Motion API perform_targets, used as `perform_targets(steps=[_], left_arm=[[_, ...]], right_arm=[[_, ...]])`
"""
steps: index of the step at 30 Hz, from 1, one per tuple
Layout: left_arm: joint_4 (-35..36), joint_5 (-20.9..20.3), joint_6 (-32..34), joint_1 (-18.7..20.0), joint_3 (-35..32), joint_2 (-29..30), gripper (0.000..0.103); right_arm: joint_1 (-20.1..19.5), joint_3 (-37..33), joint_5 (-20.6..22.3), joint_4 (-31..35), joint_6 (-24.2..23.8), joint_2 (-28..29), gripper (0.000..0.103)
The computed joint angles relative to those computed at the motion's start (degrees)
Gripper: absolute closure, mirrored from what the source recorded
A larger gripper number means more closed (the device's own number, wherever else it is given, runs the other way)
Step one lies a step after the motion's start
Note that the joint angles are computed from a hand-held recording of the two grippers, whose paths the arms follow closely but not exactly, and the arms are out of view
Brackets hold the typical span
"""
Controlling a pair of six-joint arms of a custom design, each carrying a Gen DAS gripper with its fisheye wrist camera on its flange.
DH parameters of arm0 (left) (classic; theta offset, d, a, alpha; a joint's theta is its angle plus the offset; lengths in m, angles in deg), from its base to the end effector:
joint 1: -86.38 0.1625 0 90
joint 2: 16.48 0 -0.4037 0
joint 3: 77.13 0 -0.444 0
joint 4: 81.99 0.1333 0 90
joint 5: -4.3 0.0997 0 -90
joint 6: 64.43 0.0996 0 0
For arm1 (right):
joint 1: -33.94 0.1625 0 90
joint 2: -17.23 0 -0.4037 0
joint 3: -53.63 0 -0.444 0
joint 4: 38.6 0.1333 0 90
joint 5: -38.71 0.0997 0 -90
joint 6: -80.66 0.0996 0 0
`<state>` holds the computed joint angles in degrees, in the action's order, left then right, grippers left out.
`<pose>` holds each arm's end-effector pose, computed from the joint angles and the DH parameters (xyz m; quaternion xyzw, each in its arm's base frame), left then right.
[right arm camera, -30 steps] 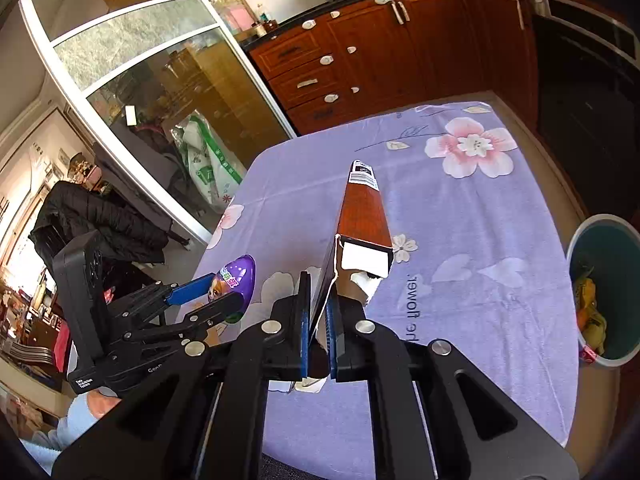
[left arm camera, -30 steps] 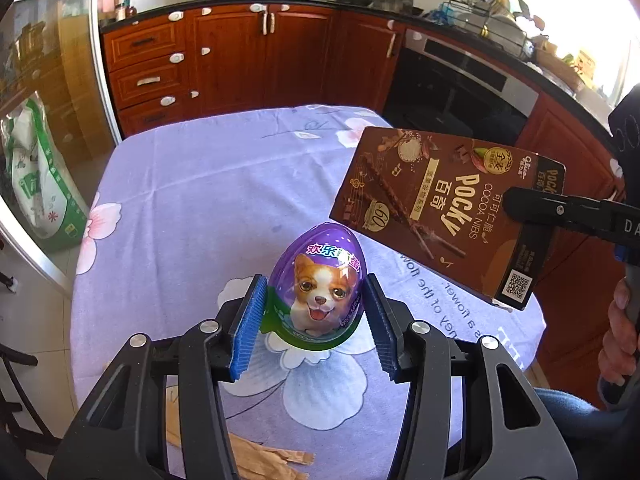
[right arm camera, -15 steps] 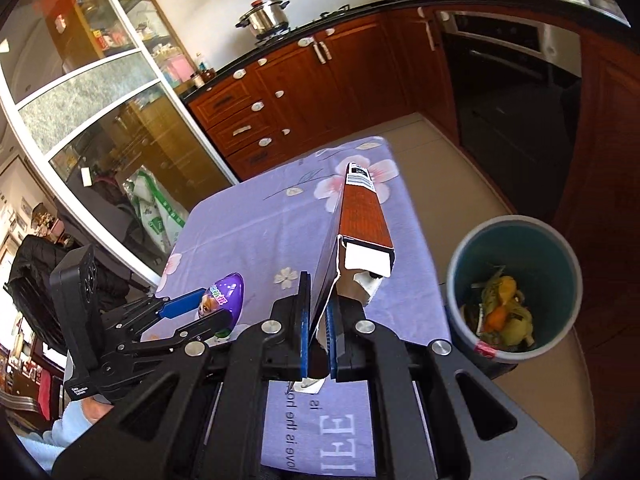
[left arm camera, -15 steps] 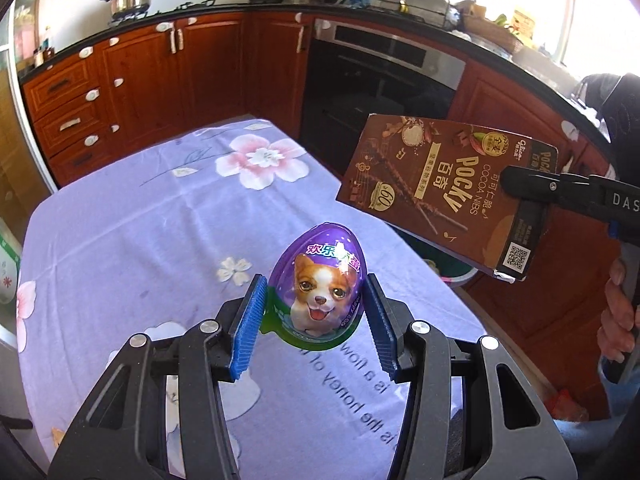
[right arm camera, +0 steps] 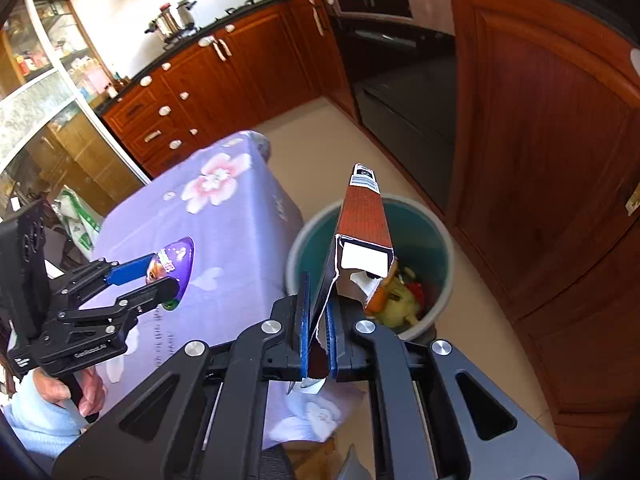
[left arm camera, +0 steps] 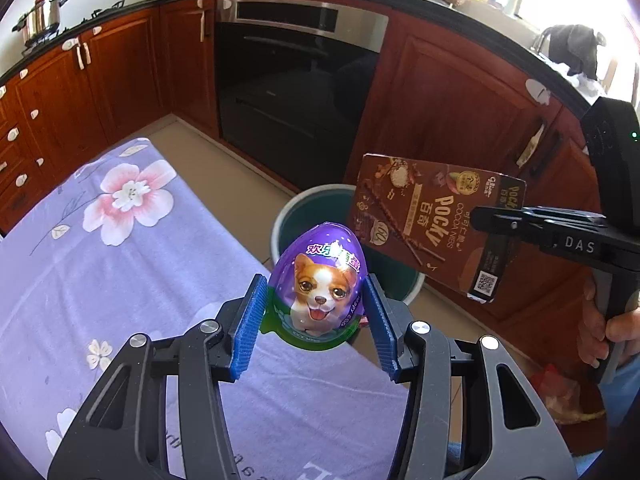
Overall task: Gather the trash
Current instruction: 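Carry the toy egg and Pocky box over the teal bin, then open the right tool to drop the Pocky box while the left tool drops the egg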
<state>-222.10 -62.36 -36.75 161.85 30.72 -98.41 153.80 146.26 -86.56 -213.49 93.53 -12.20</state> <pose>0.0206 -0.6091 0.3256 0.3053 0.9086 -0.1812 0.2200 0.4015 -0.5472 -0.0742 0.0819 -0.9341 0.2754 0.2118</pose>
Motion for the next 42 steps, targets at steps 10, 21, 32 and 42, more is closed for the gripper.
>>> perform_targets(steps=[10, 21, 32, 42], left_arm=[[2.0, 1.3, -2.5, 0.1, -5.3, 9.5, 0.053], [4.0, 2.6, -4.5, 0.4, -10.3, 16.2, 0.053], [5.3, 6.2, -6.4, -0.2, -12.7, 19.9, 0.052], [4.3, 6.3, -5.6, -1.1, -12.2, 20.0, 0.027]], right_arm=[[-7.5, -1.1, 5.1, 6.3, 0.5, 0.2, 0.096], [-12.2, -2.7, 8.8, 7.4, 1.8, 1.4, 0.032], [-12.4, -1.2, 6.9, 5.3, 5.0, 0.6, 0.020], [-11.2, -0.6, 4.2, 3.2, 5.3, 0.1, 0.016]])
